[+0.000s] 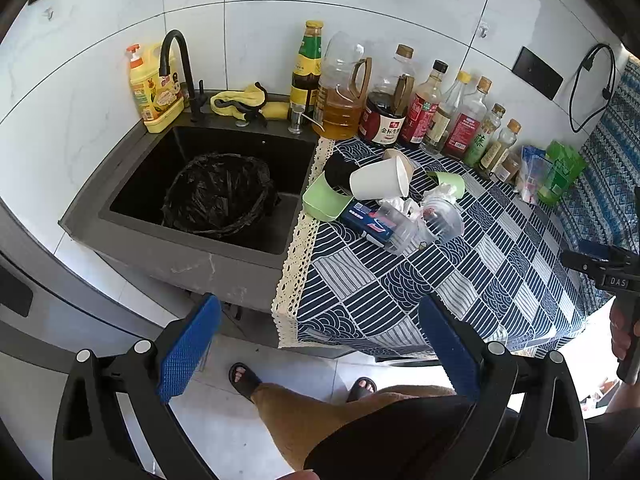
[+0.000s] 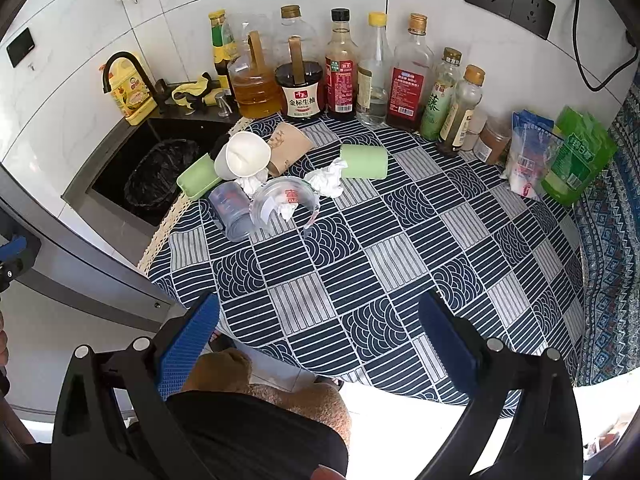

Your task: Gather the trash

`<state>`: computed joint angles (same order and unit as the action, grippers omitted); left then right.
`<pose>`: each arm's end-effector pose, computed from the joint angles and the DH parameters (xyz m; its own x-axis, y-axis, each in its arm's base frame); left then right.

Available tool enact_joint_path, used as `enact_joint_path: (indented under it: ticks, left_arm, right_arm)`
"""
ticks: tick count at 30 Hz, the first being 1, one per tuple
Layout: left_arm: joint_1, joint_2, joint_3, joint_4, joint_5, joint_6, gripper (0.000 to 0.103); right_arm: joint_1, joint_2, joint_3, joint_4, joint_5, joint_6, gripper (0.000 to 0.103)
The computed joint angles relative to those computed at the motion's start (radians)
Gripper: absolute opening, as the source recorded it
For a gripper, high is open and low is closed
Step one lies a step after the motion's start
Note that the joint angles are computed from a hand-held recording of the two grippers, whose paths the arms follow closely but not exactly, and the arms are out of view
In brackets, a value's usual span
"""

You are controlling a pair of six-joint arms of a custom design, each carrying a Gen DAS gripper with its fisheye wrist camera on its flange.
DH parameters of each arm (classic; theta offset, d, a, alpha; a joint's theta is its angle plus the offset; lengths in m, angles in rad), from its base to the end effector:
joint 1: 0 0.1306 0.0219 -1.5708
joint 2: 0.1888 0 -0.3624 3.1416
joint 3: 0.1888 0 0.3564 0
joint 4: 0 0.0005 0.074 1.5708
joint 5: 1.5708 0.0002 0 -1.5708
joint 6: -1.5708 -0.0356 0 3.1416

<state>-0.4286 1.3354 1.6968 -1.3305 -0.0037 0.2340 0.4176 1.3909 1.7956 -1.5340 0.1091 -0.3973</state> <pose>0.3639 -0.1667 0.5282 -0.8253 0.1222 -0.5513 0.2286 0.9650 -0.1283 0.3668 0.1579 0.5343 -0.9016 0.0208 -0.4321 -0.0128 0.9971 0.0745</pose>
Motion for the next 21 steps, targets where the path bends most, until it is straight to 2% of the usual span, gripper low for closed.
enact_joint_path:
  ticks: [11,16,21]
  left_arm:
    - [0.035,0.115,0.167,-0.098,0.048,-0.099,0.096]
    - [0.046,0.180,0.249,-0.130,0.088,-0.167,0.096]
    - [0.058,0.297,0.386,-0.189,0.125,-0.263,0.096]
  right_arm:
    - [-0.012,0.049,0.070,-0.038,-0.012,-0.080,0.098]
    - [-0.028,0.052,0.059,-0.015,-0.030,-0.154,0.098]
    - [-0.034,0.053,0.029,0.020,-0.049,-0.234,0.097]
